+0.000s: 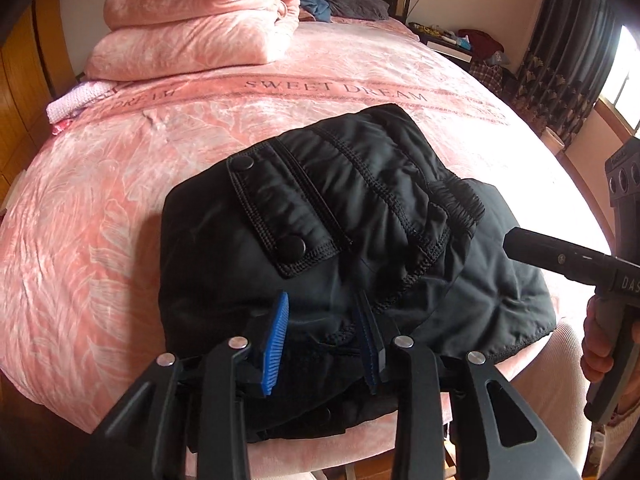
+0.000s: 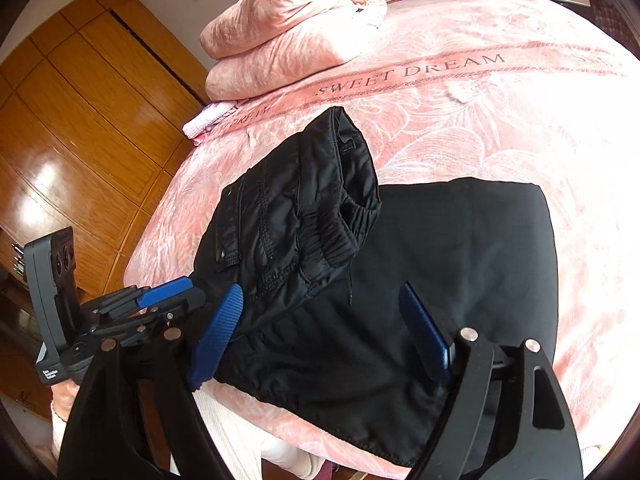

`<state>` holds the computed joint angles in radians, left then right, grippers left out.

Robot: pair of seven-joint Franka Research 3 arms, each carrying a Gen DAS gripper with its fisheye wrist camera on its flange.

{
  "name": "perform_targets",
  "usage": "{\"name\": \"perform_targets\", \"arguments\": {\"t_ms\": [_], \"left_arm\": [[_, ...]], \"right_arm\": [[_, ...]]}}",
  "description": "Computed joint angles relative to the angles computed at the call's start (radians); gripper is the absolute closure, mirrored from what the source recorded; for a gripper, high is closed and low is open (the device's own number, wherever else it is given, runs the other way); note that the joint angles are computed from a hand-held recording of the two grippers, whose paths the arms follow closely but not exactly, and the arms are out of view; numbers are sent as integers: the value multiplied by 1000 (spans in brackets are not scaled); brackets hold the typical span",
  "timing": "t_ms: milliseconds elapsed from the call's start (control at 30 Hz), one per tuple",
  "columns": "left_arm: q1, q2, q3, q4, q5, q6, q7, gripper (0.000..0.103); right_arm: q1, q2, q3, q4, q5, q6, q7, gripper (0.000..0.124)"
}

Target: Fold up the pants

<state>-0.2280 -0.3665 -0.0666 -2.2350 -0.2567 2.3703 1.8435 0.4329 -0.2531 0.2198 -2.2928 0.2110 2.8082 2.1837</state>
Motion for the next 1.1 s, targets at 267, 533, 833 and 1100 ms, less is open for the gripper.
{"name": "perform_targets", "arguments": {"t_ms": [267, 533, 833, 1100], "left_arm": [[25, 35, 0, 22, 9, 1, -37, 63], [44, 77, -10, 41, 23, 7, -68, 59], [58, 80, -17, 34, 37, 2, -98, 51], [66, 68, -9, 32, 40, -1, -129, 44]], "right_arm": [[1, 137, -35, 138, 5, -51, -64, 41], [9, 249, -61, 232, 76, -108, -147, 35], [25, 230, -58, 212, 159, -43, -254, 98], [37, 111, -20, 166, 47, -15, -171, 102]]}}
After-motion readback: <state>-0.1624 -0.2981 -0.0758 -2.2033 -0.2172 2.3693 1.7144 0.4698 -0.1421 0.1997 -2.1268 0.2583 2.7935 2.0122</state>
